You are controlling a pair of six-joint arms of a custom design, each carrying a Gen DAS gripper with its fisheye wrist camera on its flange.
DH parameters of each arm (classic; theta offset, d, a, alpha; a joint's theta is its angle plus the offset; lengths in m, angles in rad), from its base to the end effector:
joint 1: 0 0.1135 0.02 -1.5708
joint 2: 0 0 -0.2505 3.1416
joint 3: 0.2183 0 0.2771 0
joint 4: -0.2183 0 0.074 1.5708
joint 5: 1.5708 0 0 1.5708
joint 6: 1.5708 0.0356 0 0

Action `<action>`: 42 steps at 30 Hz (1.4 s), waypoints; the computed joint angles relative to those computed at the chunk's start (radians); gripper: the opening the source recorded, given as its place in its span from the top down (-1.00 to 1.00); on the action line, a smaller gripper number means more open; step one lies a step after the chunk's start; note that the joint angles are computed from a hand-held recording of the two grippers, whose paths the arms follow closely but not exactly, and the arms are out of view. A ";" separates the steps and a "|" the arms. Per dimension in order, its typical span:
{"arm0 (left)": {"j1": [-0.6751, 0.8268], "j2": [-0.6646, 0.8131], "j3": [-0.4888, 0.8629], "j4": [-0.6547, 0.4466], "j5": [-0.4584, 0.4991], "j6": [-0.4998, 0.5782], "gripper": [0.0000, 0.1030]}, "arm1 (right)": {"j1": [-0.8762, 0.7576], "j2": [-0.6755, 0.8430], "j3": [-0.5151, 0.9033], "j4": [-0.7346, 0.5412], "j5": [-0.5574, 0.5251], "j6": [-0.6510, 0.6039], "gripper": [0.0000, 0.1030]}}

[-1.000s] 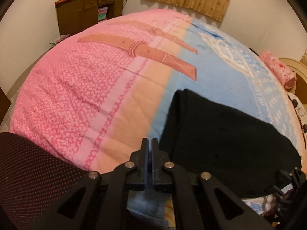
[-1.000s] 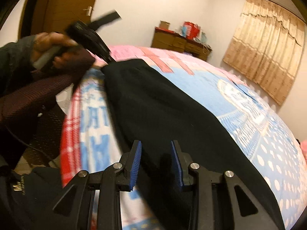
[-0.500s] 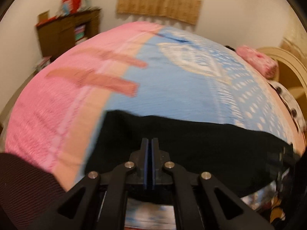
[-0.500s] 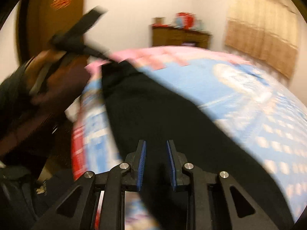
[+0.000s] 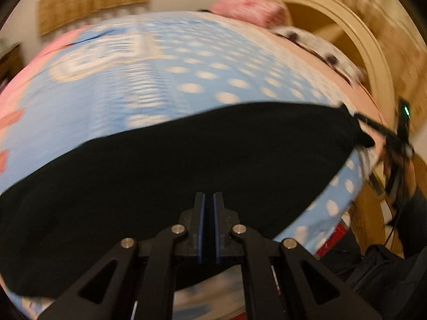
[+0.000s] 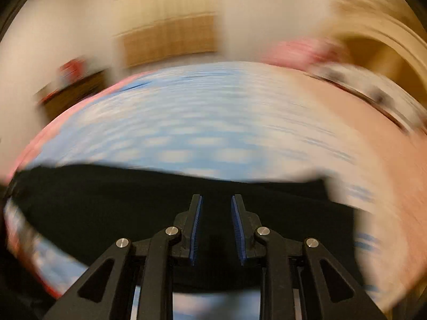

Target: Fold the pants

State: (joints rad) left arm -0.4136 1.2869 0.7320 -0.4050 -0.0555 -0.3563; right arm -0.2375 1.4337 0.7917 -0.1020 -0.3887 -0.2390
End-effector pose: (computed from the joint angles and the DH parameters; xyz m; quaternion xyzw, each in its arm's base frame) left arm 0.2519 -0.1084 0.1727 0.0190 0.9532 -0.0884 0.2885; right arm 0.3113 -0.0615 0.1753 -0.0783 0.8985 0.0788 0.4248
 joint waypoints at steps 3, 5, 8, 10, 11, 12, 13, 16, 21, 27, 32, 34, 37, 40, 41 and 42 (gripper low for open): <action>-0.083 0.169 0.121 0.055 0.010 0.014 0.87 | -0.223 0.182 0.182 -0.069 -0.079 0.039 0.53; -0.128 0.240 0.171 0.077 -0.016 0.029 0.87 | -0.292 0.305 0.311 -0.137 -0.116 0.023 0.53; -0.152 0.312 0.214 0.102 0.001 0.026 0.83 | -0.330 0.431 0.441 -0.244 -0.249 -0.032 0.53; -0.155 0.325 0.210 0.126 0.014 0.006 0.79 | -0.319 0.473 0.459 -0.260 -0.268 -0.062 0.53; -0.158 0.323 0.202 0.137 0.010 0.005 0.78 | -0.310 0.490 0.469 -0.265 -0.265 -0.078 0.53; -0.160 0.315 0.194 0.137 0.009 0.006 0.78 | -0.316 0.500 0.468 -0.260 -0.279 -0.090 0.53; -0.161 0.313 0.189 0.140 0.009 0.005 0.78 | -0.320 0.496 0.457 -0.250 -0.296 -0.098 0.53; -0.147 0.307 0.162 0.174 0.042 -0.018 0.78 | -0.330 0.477 0.425 -0.201 -0.329 -0.074 0.78; -0.117 0.298 0.131 0.219 0.104 -0.043 0.78 | -0.305 0.387 0.357 -0.050 -0.315 -0.013 0.83; -0.130 0.287 0.100 0.261 0.088 -0.043 0.78 | -0.231 0.430 0.416 -0.003 -0.207 0.005 0.82; -0.134 0.260 0.098 0.220 0.072 -0.047 0.77 | -0.221 0.485 0.462 -0.055 -0.152 -0.013 0.21; -0.156 0.226 0.095 0.169 -0.001 -0.036 0.77 | -0.239 0.435 0.413 -0.028 -0.149 -0.001 -0.07; -0.180 0.148 0.056 0.116 -0.110 -0.017 0.67 | -0.286 0.296 0.287 0.037 -0.142 0.050 -0.07; -0.165 0.023 -0.023 0.070 -0.183 -0.023 0.35 | -0.317 0.162 0.159 0.043 -0.243 0.057 -0.07; -0.148 -0.025 -0.053 0.046 -0.210 -0.027 0.25 | -0.302 0.120 0.118 0.034 -0.250 0.030 -0.07; -0.131 -0.060 -0.075 0.024 -0.237 -0.029 0.23 | -0.278 0.081 0.078 0.021 -0.249 -0.008 -0.07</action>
State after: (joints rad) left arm -0.5449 1.2265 0.6574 -0.3809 -0.2920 -0.3852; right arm -0.5150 1.5148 0.8696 -0.0809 -0.6377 -0.2474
